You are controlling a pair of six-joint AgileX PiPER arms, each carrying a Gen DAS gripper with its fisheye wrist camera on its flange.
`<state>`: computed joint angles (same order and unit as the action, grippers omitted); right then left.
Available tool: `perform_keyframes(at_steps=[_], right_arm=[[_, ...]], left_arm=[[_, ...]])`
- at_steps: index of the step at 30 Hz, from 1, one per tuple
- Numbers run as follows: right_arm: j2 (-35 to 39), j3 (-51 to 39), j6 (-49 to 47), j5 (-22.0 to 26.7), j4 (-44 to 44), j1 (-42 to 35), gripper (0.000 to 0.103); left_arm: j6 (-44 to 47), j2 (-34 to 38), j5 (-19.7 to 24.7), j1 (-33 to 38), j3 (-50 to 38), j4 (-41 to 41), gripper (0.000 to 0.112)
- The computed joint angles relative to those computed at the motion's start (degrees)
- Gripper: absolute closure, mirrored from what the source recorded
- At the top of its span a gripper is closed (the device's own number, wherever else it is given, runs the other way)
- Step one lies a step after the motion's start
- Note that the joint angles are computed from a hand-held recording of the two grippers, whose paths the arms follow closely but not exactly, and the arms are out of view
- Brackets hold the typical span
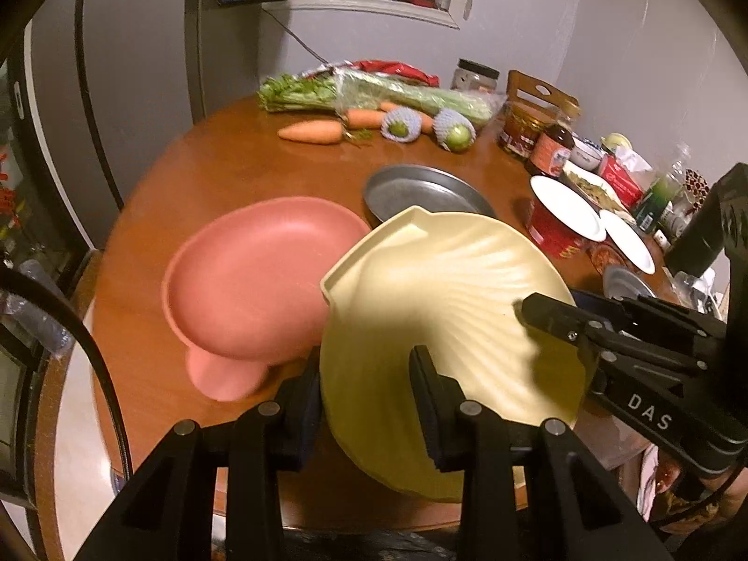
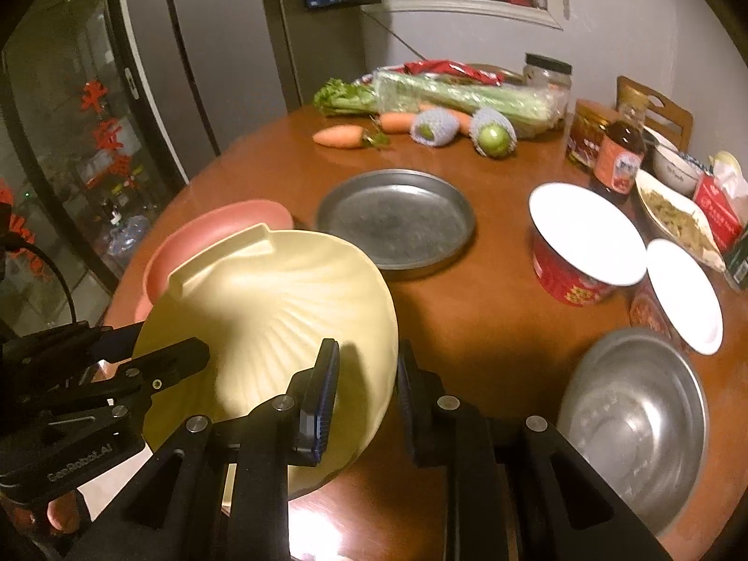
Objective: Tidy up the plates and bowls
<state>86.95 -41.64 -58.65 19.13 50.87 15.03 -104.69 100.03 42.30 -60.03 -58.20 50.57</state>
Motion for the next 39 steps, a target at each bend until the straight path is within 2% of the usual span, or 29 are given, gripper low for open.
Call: perform_keyframes(at_steps=[4, 17, 27, 32, 39], right_arm=[[-0.3, -1.4, 2.1, 0.1, -0.6, 2.1, 0.079], [0.6, -6.8, 12.4, -0.3, -8.8, 7.9, 0.079], [2.8, -12.8, 20.9, -0.1, -15.6, 11.9, 0.079], [4.0, -16.3, 23.8, 0.7, -18.1, 13.1, 0.078], [7.3, -21.0, 26.5, 1.7, -20.9, 14.3, 0.078]], left_arm=[[0.6, -1.7, 2.5, 0.5, 0.7, 0.4, 0.076], [0.8, -7.5, 3.2, 3.7, 4.5, 2.3, 0.076], [5.5, -10.9, 5.1, 7.4, 4.4, 2.0, 0.076], [8.5, -11.4, 7.5, 8.8, 2.8, 1.6, 0.076], [9.4, -10.2, 6.1, 11.6, 2.3, 1.2, 0.076]])
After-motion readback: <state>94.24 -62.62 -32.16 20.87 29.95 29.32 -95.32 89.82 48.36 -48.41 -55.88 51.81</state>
